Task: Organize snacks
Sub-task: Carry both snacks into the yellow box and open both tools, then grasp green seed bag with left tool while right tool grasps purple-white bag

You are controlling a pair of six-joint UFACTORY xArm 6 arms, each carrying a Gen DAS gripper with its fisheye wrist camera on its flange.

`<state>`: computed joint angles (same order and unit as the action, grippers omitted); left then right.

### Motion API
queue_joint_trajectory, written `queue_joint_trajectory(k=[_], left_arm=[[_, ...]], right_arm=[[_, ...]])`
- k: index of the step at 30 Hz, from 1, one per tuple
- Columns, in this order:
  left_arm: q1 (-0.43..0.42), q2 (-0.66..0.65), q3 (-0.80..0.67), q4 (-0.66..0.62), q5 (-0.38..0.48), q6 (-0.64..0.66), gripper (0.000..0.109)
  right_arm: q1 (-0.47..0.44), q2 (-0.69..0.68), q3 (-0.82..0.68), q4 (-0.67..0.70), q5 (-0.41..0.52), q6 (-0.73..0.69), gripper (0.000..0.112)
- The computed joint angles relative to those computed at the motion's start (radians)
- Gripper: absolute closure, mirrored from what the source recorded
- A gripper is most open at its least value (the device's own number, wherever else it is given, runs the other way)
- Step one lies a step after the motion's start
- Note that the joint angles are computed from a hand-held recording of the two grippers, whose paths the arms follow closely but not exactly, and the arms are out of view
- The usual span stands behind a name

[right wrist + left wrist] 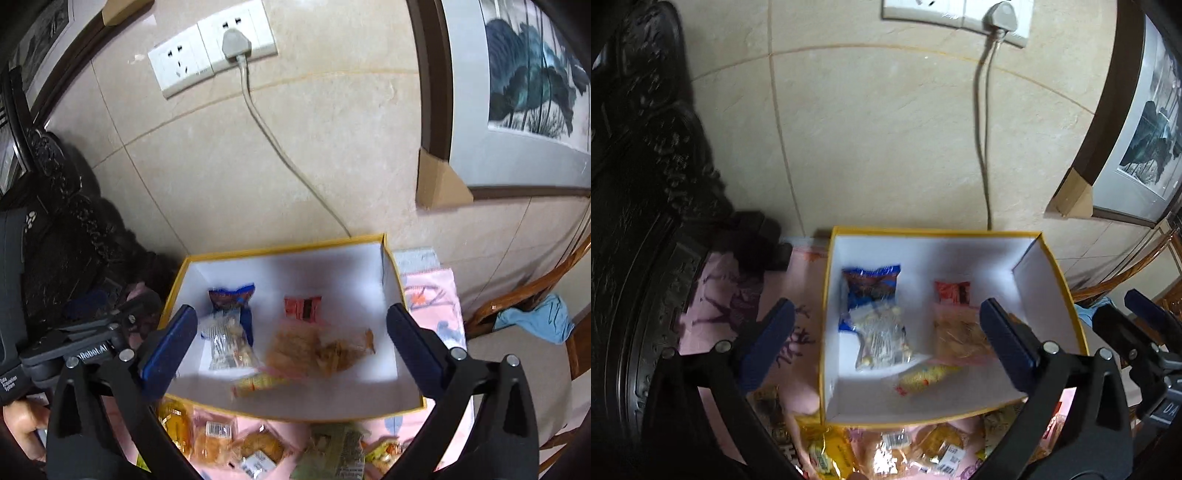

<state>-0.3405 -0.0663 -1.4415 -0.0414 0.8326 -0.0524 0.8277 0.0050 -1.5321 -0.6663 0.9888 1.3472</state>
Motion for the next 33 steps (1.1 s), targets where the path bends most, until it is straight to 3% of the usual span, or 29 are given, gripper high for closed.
queue_joint_trajectory(k=[4,11,16,18,21,28,33], left_arm=[[0.014,-0.106,0.133,-0.023,0.003,-0.003,0.008],[0.041,-0.423,0.49,-0.036,0.026,-0.025,0.008],[0.043,-0.714,0.757,-0.031,0.14,0.035,0.008],[0.046,-0.8,0.823,-0.028,0.192,0.054,0.008],[0.068,-0.878,0.877,-0.05,0.266,0.1,0.008],[0.124,-0.946,0.896,-0.051,0.314,0.134,0.008],[0.201,-0.961,0.891,-0.065,0.326,0.163,0.008]], right_arm=[[0.032,-0.046,0.081,0.074,-0.023,-0.036,0.011],[0.225,-0.135,0.308,0.262,-0.057,-0.062,0.011],[0.377,-0.096,0.387,0.259,-0.086,0.043,0.011],[0.386,-0.077,0.4,0.263,-0.102,0.047,0.011],[0.387,-0.067,0.429,0.25,-0.126,0.084,0.011],[0.361,-0.041,0.503,0.302,-0.185,0.116,0.011],[0.391,0.042,0.387,0.278,-0.037,0.076,0.011]])
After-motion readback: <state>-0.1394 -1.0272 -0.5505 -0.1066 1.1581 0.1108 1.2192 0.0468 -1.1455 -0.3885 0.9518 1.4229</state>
